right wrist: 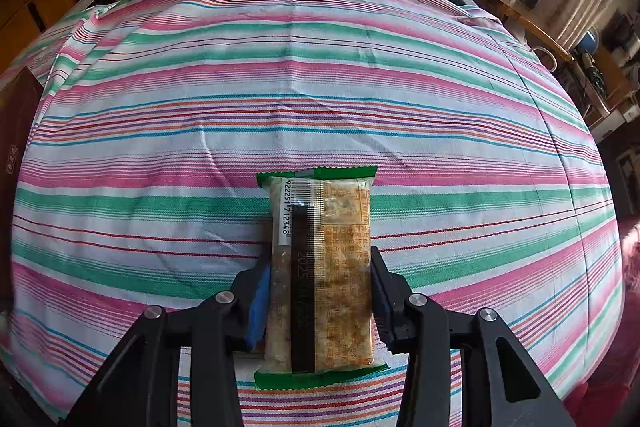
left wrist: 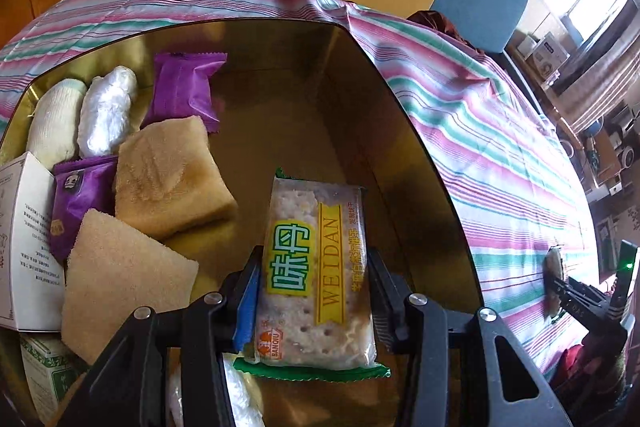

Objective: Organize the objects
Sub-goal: 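Open the left tool to drop the cracker packet into the tray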

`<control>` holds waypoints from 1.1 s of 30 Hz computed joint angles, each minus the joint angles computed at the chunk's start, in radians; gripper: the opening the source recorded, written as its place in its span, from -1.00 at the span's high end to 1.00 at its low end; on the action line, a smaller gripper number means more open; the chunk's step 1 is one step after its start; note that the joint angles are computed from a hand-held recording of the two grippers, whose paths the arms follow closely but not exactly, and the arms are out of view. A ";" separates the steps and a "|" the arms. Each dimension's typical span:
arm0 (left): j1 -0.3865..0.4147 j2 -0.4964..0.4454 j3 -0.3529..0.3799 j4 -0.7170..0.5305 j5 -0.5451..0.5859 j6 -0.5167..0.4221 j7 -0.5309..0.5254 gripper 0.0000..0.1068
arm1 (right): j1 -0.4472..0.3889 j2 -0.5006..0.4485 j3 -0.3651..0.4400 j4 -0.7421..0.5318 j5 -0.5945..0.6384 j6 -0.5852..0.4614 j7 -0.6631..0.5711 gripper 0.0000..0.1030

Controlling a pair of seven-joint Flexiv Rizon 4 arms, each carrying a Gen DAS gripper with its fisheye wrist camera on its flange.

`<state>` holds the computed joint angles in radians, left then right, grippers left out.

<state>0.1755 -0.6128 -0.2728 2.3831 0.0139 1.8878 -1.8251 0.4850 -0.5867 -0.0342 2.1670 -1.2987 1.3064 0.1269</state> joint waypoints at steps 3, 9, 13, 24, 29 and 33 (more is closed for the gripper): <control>-0.020 0.005 0.017 -0.008 -0.007 -0.015 0.010 0.11 | -0.001 0.000 0.000 0.000 0.000 0.000 0.000 0.13; -0.097 0.021 0.085 -0.020 -0.042 -0.043 0.051 0.11 | -0.002 0.000 0.001 -0.001 -0.001 0.000 0.000 0.13; -0.125 0.029 0.102 -0.023 -0.066 -0.059 0.066 0.10 | -0.002 -0.001 0.001 -0.001 -0.002 0.000 0.000 0.13; -0.214 0.045 0.180 0.005 -0.100 0.006 0.084 0.10 | -0.003 -0.001 0.001 -0.001 -0.002 0.000 -0.004 0.13; -0.297 0.061 0.250 0.029 -0.130 0.063 0.106 0.10 | -0.003 -0.001 0.001 -0.001 0.000 0.000 -0.008 0.14; -0.342 0.077 0.286 0.058 -0.156 0.121 0.130 0.10 | -0.003 -0.001 0.001 -0.002 0.000 0.001 -0.008 0.15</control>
<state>-0.1669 -0.5359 0.0128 2.4412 -0.1419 2.0092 -1.6956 0.4822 -0.5879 -0.0335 2.1654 -1.2984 1.3069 0.1194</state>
